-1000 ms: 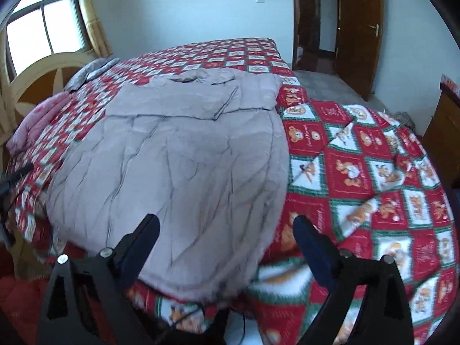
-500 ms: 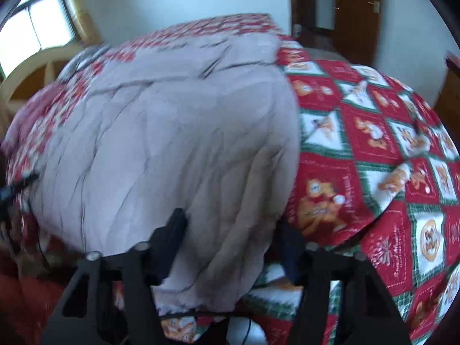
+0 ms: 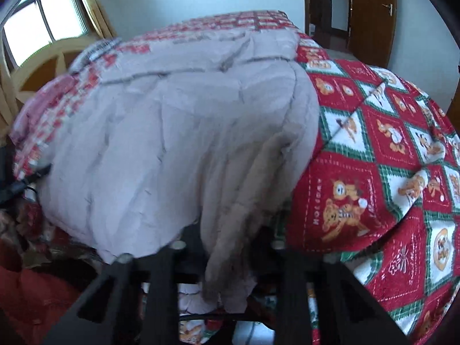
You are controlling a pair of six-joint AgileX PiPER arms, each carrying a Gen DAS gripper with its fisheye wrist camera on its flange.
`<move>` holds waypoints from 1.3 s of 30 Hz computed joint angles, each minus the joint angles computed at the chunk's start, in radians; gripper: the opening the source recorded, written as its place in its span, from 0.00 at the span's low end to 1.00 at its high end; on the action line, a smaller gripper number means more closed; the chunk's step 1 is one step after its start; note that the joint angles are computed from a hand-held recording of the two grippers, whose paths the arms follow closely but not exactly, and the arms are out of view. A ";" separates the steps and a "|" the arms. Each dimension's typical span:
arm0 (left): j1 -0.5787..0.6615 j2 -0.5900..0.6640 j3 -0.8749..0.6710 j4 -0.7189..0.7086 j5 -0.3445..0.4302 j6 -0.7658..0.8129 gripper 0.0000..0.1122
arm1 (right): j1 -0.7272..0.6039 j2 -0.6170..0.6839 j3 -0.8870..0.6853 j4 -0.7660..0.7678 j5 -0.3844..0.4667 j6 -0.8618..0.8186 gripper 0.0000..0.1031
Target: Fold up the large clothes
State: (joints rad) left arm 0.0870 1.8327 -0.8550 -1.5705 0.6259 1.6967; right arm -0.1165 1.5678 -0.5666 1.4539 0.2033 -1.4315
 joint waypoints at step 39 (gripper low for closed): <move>-0.052 0.209 -0.996 0.630 0.116 -1.215 0.13 | -0.257 0.150 -0.779 -0.186 0.488 0.679 0.16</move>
